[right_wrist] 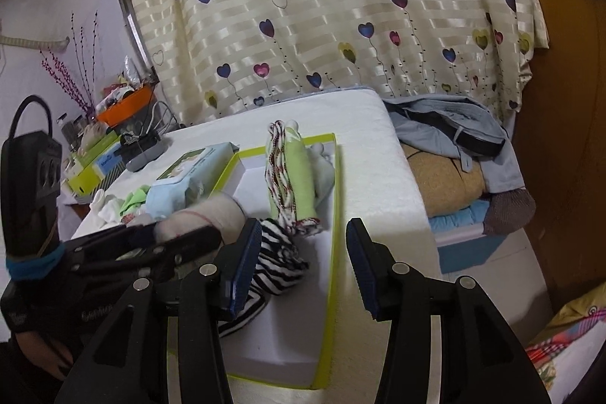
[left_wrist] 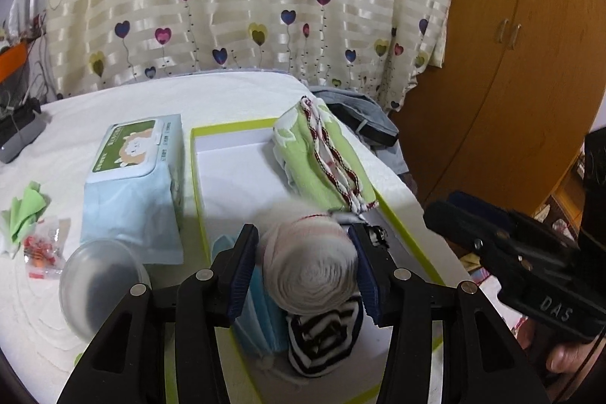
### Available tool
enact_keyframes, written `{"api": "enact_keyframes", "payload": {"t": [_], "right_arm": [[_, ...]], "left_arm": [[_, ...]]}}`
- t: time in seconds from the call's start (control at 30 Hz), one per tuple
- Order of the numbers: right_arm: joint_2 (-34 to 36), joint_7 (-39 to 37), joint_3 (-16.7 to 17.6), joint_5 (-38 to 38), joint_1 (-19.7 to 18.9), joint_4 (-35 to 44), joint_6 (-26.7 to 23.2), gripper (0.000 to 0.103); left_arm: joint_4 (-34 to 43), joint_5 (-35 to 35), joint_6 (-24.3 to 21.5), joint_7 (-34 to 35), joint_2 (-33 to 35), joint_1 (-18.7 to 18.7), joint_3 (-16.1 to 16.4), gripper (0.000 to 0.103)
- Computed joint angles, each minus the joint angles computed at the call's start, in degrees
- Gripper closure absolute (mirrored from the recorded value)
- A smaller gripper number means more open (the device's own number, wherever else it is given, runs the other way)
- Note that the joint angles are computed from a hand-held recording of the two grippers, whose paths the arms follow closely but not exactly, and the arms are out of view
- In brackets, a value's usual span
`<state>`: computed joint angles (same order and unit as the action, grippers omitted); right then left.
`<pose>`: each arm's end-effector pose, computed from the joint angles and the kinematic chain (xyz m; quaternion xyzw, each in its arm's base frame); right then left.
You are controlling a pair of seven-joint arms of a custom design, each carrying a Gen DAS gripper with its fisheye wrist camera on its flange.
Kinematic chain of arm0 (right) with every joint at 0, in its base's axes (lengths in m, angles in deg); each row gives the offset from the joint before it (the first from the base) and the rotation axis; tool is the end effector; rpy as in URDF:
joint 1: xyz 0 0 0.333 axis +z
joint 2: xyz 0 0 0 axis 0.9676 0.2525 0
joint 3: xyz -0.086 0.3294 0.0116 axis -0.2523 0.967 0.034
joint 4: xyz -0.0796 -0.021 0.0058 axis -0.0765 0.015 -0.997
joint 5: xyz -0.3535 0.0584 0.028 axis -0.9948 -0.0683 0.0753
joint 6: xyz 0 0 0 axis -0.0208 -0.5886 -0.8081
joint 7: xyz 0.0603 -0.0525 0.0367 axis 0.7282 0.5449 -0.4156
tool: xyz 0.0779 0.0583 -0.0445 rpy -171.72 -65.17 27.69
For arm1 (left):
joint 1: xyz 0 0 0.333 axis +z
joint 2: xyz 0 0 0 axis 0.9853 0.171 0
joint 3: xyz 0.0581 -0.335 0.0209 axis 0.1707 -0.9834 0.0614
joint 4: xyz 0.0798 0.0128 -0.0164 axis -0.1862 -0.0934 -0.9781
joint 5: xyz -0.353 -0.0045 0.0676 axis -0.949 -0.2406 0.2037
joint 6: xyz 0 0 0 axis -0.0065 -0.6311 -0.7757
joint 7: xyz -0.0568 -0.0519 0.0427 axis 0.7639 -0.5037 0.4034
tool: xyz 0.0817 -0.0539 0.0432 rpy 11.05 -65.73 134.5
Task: Organize soft objects
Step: 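Lower and release the bandage and striped sock into the box with both grippers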
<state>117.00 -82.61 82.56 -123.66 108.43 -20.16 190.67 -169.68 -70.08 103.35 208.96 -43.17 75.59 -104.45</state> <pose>0.5644 0.3623 0.3562 -0.4798 0.7415 -0.2835 0.3736 0.6970 -0.2701 0.3563 -0.3585 0.8390 -0.4021 0.0765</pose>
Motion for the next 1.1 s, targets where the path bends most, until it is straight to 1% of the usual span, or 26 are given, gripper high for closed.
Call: {"api": "enact_keyframes", "payload": {"t": [0.23, 0.3, 0.5, 0.7, 0.8, 0.93, 1.1], "right_arm": [[-0.2, 0.6, 0.2, 0.0, 0.3, -0.1, -0.3, 0.055], [-0.4, 0.6, 0.2, 0.2, 0.5, -0.4, -0.7, 0.055], [-1.6, -0.4, 1.0, 2.1, 2.2, -1.0, -4.5, 0.055], [-2.7, -2.8, 2.0, 2.7, 4.8, -0.5, -10.8, 0.055], [-3.0, -3.5, 2.6, 2.3, 5.9, -0.1, -13.1, 0.055], [-2.7, -4.5, 3.2, 2.9, 7.2, 0.9, -16.1, 0.055], [-2.6, -4.7, 3.5, 3.6, 7.6, 1.4, -16.5, 0.055]], "left_arm": [[-0.8, -1.1, -2.1, 0.0, -1.2, 1.2, -0.3, 0.055], [-2.0, -2.4, -1.9, 1.6, -2.0, 2.2, -1.3, 0.055], [-6.5, -8.8, -0.7, 9.4, -5.1, 6.0, -5.0, 0.055], [-10.4, -17.1, -1.4, 17.3, -8.8, 8.8, -6.2, 0.055], [-12.3, -21.6, -2.1, 21.5, -10.8, 9.6, -6.2, 0.055], [-14.2, -26.5, -4.1, 25.9, -13.3, 10.3, -5.2, 0.055], [-15.5, -30.7, -6.2, 28.8, -15.3, 9.7, -2.5, 0.055]]}}
